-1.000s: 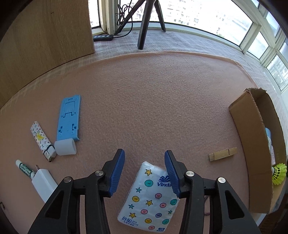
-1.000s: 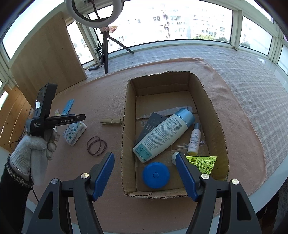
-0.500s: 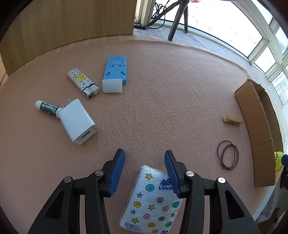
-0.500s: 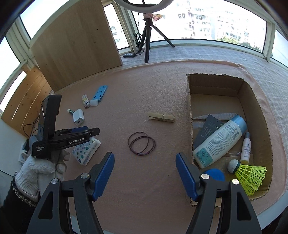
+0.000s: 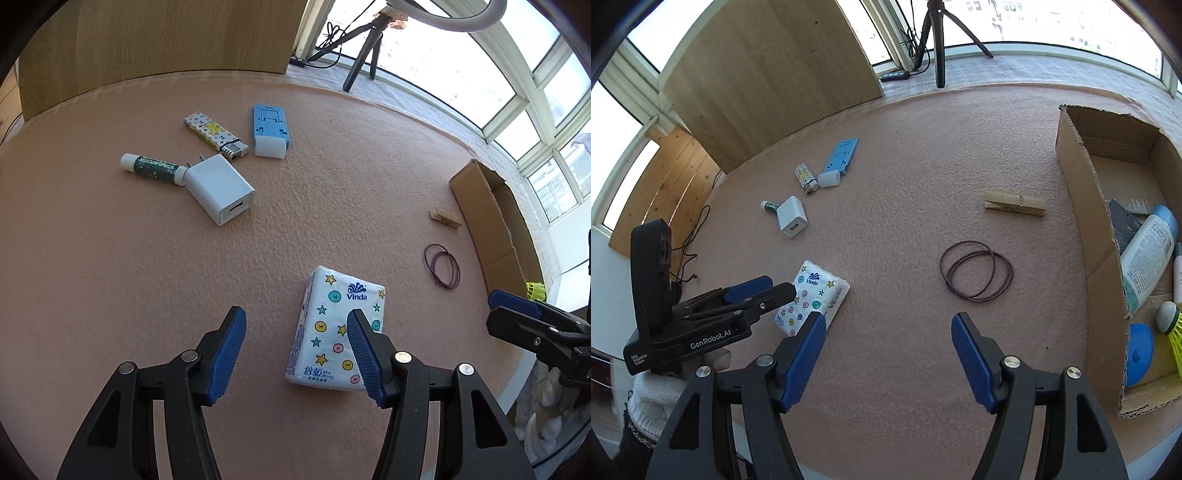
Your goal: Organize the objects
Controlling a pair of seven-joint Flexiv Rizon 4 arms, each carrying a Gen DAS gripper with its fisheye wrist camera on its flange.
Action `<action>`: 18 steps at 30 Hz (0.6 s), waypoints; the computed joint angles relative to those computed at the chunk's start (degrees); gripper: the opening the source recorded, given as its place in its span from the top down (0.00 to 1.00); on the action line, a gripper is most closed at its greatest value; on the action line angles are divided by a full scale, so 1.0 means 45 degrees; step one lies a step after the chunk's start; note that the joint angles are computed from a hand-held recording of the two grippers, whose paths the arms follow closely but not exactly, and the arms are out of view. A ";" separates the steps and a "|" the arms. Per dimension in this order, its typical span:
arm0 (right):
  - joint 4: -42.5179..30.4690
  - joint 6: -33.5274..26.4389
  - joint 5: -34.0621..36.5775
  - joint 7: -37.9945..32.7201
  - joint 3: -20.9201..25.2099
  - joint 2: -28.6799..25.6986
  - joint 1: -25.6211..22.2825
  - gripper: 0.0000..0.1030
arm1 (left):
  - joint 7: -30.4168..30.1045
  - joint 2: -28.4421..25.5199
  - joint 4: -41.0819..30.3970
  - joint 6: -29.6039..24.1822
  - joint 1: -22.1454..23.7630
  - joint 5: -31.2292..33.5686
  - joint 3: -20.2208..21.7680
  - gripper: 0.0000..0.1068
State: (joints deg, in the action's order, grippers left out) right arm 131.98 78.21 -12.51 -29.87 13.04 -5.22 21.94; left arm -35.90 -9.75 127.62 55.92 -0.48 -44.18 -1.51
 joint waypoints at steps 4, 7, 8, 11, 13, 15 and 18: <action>-0.0652 0.0040 0.1569 -0.1017 0.0470 -0.0619 -0.0106 0.35 | 0.0588 0.0373 0.0430 -0.0887 0.0005 -0.0289 0.0028 0.43; -0.1312 -0.0069 0.3028 -0.2145 0.0957 -0.1136 -0.0337 0.35 | 0.0808 0.0465 0.0575 -0.0941 -0.0190 -0.0235 0.0032 0.43; -0.1575 -0.0140 0.3611 -0.2643 0.1192 -0.1321 -0.0470 0.35 | 0.0891 0.0496 0.0612 -0.1011 -0.0239 -0.0211 0.0033 0.44; -0.2255 -0.0325 0.4737 -0.3725 0.1579 -0.1843 -0.0649 0.35 | 0.1050 0.0491 0.0667 -0.1079 -0.0351 -0.0176 0.0038 0.44; -0.2596 -0.0403 0.5173 -0.4147 0.1681 -0.2143 -0.0653 0.35 | 0.1088 0.0427 0.0651 -0.1078 -0.0387 -0.0279 0.0028 0.44; -0.2909 -0.0538 0.5547 -0.4553 0.1796 -0.2402 -0.0705 0.35 | 0.1094 0.0395 0.0630 -0.1102 -0.0398 -0.0322 0.0032 0.44; -0.3305 -0.0887 0.5946 -0.4950 0.1874 -0.2696 -0.0740 0.41 | 0.1109 0.0359 0.0619 -0.1138 -0.0394 -0.0367 0.0039 0.44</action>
